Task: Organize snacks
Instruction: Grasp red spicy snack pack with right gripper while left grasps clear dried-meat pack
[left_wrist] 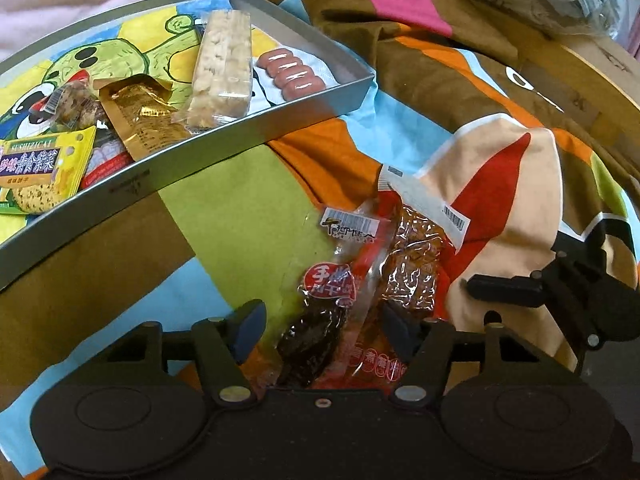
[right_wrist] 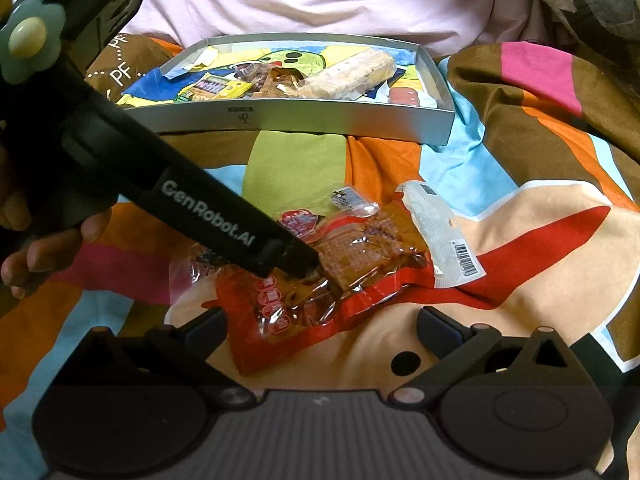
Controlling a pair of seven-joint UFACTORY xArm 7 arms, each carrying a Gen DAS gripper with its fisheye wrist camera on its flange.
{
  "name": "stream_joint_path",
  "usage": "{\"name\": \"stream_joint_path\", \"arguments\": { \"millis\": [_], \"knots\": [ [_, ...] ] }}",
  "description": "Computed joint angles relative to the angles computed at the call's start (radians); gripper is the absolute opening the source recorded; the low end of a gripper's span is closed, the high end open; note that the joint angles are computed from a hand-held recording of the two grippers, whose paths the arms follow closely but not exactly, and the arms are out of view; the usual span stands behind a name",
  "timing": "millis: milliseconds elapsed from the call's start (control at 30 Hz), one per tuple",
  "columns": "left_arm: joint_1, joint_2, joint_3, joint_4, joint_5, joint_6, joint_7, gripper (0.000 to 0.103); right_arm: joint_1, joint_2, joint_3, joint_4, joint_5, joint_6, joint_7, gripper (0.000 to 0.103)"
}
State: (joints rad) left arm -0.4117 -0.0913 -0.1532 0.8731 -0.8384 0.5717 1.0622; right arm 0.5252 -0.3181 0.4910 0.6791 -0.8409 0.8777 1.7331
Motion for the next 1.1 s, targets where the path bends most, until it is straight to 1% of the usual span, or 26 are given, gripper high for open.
{"name": "stream_joint_path", "arguments": {
  "millis": [100,133,233,333,533,667,767,833,1000,1100],
  "knots": [
    [-0.008,0.007,0.001,-0.006,-0.07,-0.035,0.046,0.065,0.0,0.004,0.0,0.003,-0.001,0.002,0.0,0.103],
    [-0.006,0.012,0.002,-0.003,-0.085,-0.032,0.045,0.065,0.0,0.005,-0.001,0.003,-0.002,0.002,0.0,0.103],
    [0.003,0.01,0.006,-0.006,-0.132,-0.018,0.041,0.059,0.001,0.003,-0.002,0.001,-0.002,0.0,0.003,0.103],
    [0.011,-0.008,0.01,-0.023,-0.138,-0.008,0.042,0.055,0.001,0.002,-0.002,0.0,-0.003,0.002,0.005,0.103],
    [0.03,-0.044,0.034,-0.068,-0.146,0.024,0.024,0.055,0.003,0.003,-0.001,0.003,-0.005,0.003,0.009,0.103],
    [0.043,-0.068,0.05,-0.102,-0.145,0.038,0.016,0.055,0.001,-0.005,-0.003,-0.005,-0.009,-0.019,0.019,0.103],
    [0.05,-0.087,0.066,-0.127,-0.151,0.047,0.023,0.055,-0.007,-0.024,-0.005,-0.023,-0.021,-0.058,0.046,0.103],
    [0.056,-0.098,0.073,-0.141,-0.153,0.047,0.022,0.054,-0.019,-0.044,-0.004,-0.041,-0.032,-0.096,0.075,0.1],
    [0.06,-0.125,0.084,-0.171,-0.139,0.046,0.049,0.054,-0.062,-0.092,0.005,-0.085,-0.044,-0.191,0.159,0.092],
    [0.056,-0.144,0.089,-0.19,-0.126,0.042,0.061,0.053,-0.107,-0.131,0.01,-0.126,-0.055,-0.279,0.237,0.087]
  ]
}}
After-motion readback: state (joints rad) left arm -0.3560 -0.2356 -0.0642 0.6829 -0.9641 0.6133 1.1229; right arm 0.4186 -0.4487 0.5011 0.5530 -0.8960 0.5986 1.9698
